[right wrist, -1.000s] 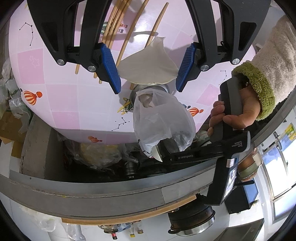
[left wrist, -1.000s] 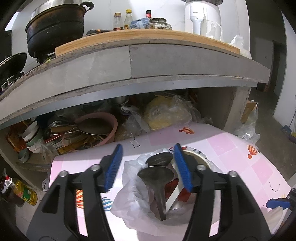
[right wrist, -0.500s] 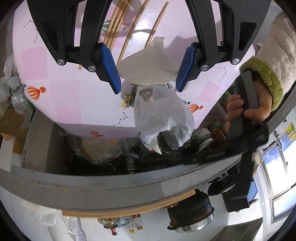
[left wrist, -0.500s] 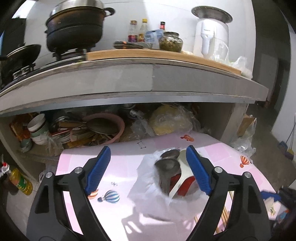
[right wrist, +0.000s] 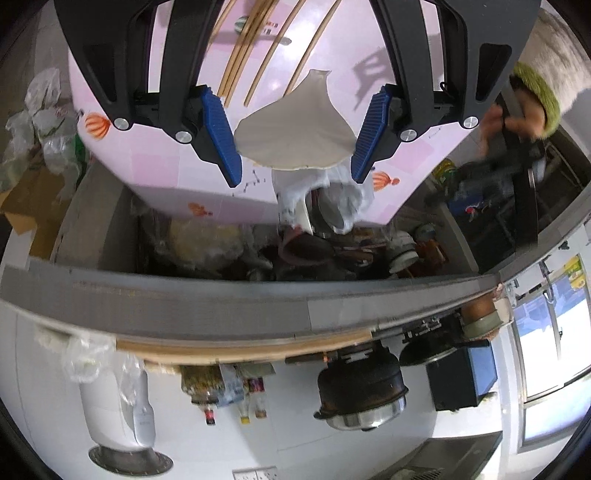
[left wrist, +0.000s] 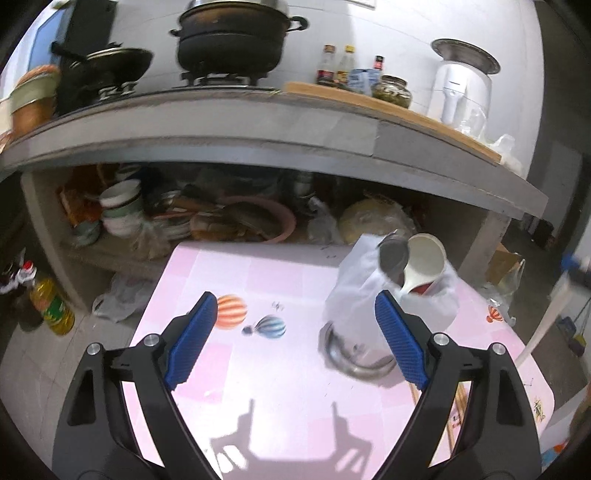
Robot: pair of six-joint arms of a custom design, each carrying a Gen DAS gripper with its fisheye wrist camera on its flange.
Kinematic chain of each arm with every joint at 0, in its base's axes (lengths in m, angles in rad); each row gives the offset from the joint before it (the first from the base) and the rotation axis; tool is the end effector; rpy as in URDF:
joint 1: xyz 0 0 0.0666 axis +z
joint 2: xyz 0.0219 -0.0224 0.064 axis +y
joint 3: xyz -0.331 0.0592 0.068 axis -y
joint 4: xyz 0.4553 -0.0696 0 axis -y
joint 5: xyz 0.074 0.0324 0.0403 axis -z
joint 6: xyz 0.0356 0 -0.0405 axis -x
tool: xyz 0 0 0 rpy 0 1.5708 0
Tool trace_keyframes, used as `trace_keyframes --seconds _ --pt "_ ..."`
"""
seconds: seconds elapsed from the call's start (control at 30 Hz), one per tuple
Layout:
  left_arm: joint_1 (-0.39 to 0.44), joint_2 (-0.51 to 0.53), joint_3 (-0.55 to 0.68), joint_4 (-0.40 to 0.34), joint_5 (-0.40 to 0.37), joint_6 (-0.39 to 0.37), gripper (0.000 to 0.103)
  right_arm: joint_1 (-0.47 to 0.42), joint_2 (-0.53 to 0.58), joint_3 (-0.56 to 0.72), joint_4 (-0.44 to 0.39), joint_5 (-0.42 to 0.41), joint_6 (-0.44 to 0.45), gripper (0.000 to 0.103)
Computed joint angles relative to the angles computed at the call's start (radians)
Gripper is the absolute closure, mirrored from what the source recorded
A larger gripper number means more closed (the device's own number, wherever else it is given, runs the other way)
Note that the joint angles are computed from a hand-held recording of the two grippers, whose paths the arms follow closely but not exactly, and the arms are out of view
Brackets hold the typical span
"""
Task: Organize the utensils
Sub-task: 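Lower the white plastic spoon into the holder with the right tool while the left tool withdraws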
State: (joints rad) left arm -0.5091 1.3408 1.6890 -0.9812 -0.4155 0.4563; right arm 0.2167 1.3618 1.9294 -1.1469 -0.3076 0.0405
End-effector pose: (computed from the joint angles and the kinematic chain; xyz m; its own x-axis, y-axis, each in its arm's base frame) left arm 0.4665 -0.2444 0.5605 -0.5350 -0.1631 -0.8290 -0.0824 0.9866 -0.1409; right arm 0.4801 0.1163 0.6540 -0.5159 -0.1531 -0.8429 -0.4736 0.8708 0.1317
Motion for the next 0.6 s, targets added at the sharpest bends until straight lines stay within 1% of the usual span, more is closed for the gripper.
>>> trace_keyframes --seconds 0.13,0.23,0.33,0.47,0.53,0.57,0.6 --pt "-0.011 -0.066 -0.089 0.001 -0.028 0.048 0.020 -0.003 0.077 0.158 -0.032 -0.017 0.015 0.043" --pt "-0.019 -0.102 -0.138 -0.008 -0.038 0.077 0.020 0.001 0.144 0.281 -0.043 -0.012 0.018 0.043" --pt "-0.026 -0.124 -0.169 -0.019 -0.056 0.096 0.020 0.014 0.241 0.435 -0.066 -0.017 0.010 0.043" --pt "-0.024 -0.151 -0.200 -0.024 -0.064 0.120 0.020 0.049 0.396 0.657 -0.119 0.001 0.025 0.043" --pt "-0.023 -0.155 -0.202 -0.030 -0.072 0.126 0.020 0.065 0.487 0.784 -0.167 0.010 0.035 0.043" --pt "-0.022 -0.159 -0.205 -0.034 -0.076 0.128 0.020 0.077 0.554 0.876 -0.202 0.026 0.047 0.043" --pt "-0.023 -0.161 -0.205 -0.038 -0.079 0.130 0.020 0.087 0.588 0.918 -0.218 0.044 0.056 0.043"
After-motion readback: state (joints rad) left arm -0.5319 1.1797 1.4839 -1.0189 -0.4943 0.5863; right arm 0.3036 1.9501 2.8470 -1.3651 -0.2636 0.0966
